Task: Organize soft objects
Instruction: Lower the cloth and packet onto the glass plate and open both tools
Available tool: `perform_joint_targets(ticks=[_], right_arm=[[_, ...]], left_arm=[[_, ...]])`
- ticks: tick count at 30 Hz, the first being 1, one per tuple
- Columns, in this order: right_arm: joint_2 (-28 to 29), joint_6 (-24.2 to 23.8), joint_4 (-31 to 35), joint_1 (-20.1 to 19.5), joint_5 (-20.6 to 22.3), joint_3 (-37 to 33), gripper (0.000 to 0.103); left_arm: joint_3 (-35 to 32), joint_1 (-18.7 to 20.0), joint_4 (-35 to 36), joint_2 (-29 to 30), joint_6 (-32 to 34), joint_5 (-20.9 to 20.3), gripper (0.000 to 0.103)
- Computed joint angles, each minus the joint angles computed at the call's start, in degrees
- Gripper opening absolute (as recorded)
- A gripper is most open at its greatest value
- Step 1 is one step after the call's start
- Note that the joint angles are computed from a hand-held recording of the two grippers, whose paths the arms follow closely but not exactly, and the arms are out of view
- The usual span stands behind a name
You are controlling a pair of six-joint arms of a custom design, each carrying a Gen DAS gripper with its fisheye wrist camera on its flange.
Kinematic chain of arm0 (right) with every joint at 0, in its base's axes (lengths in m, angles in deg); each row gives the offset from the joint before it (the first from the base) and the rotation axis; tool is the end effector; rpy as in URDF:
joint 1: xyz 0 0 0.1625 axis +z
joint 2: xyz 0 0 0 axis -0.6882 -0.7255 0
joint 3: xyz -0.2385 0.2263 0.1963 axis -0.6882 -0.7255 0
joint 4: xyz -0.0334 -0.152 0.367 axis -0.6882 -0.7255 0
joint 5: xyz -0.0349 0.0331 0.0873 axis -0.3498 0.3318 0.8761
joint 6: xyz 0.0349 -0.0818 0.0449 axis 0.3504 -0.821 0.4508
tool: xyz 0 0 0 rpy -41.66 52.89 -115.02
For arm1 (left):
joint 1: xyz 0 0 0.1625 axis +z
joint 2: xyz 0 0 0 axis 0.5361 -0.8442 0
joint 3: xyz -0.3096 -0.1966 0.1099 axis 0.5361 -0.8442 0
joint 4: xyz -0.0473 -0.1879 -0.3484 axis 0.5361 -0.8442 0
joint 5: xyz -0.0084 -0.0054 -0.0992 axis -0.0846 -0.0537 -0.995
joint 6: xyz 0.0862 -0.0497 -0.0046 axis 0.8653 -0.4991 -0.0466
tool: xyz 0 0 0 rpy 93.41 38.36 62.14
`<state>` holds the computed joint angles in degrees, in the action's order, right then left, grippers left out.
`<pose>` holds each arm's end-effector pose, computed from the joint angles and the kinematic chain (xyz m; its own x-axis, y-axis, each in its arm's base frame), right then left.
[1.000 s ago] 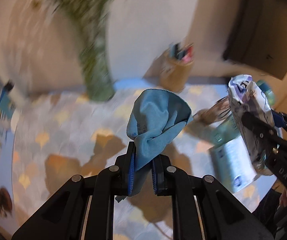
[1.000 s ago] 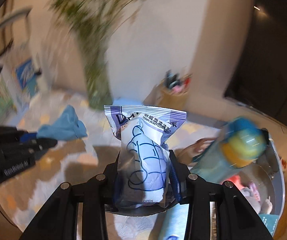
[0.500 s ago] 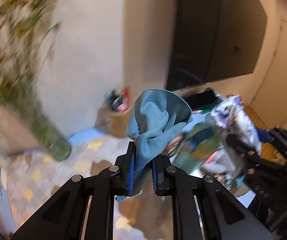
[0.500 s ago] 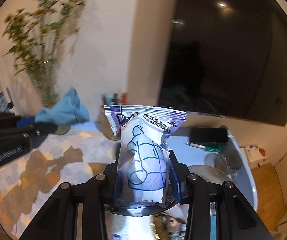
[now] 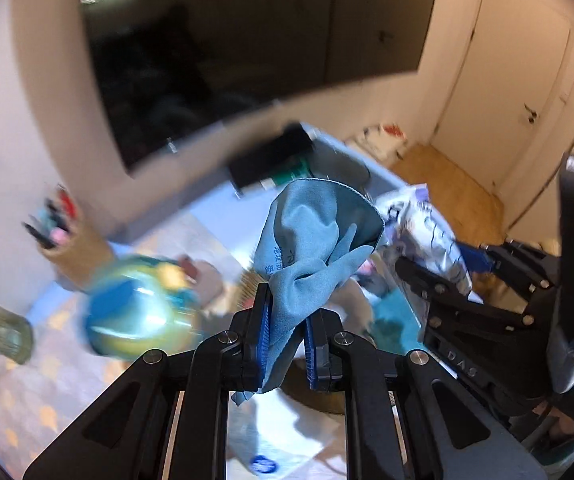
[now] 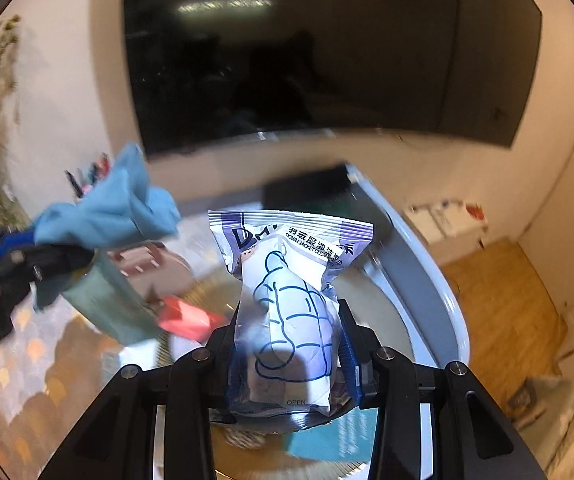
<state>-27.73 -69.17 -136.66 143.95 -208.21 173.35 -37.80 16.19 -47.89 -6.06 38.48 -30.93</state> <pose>0.1635 -0.5657 0.2704 -0.6888 0.2717 0.6721 -0.3257 0.7123 -0.6217 -0.3940 -0.7269 0.0854 -0.6238 0.5787 -0.5254 0.7146 0.6945 -0.0836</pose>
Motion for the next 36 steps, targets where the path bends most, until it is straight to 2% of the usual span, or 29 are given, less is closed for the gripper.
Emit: perform_joint_targets(ticks=[5, 6, 7, 8, 9, 11, 17, 26, 36], right_arm=[[-2.79, 2.86, 1.09, -2.33, 1.23, 2.55, 0.039], [-2.90, 2.88, 1.27, -2.55, 1.41, 2.56, 0.041], [-3.00, 2.73, 1.59, -2.82, 1.56, 2.40, 0.045], [-2.94, 2.25, 1.39, -2.84, 1.05, 2.23, 0.060], [-2.76, 1.46, 0.37, -2.75, 0.23, 2.14, 0.076], [-1.97, -1.11, -3.05, -2.34, -0.77, 1.94, 0.082], [-2.09, -1.37, -2.95, -2.50, -0.85, 1.91, 0.082], [-2.54, -0.46, -3.59, -2.06, -1.23, 2.92, 0.082], [-2.61, -1.09, -6.78, 0.67, -2.46, 2.86, 0.082]], left_arm=[[-6.58, 0.36, 6.59, 4.87, -2.60, -1.08, 0.013], [-8.07, 0.37, 7.66, 5.80, -2.98, -0.89, 0.019], [-9.34, 0.25, 8.74, 6.62, -3.57, -0.54, 0.026], [-9.98, 0.07, 9.26, 7.08, -3.93, -0.33, 0.032], [-10.64, 0.01, 9.66, 7.49, -4.03, -0.19, 0.033], [-12.17, -0.08, 11.13, 8.30, -4.36, 0.37, 0.034], [-13.47, -0.23, 13.16, 8.79, -5.79, 1.35, 0.041], [-13.11, -0.32, 13.86, 8.02, -5.94, 0.18, 0.042], [-5.80, -0.34, 6.74, 1.88, -6.27, -3.27, 0.042]])
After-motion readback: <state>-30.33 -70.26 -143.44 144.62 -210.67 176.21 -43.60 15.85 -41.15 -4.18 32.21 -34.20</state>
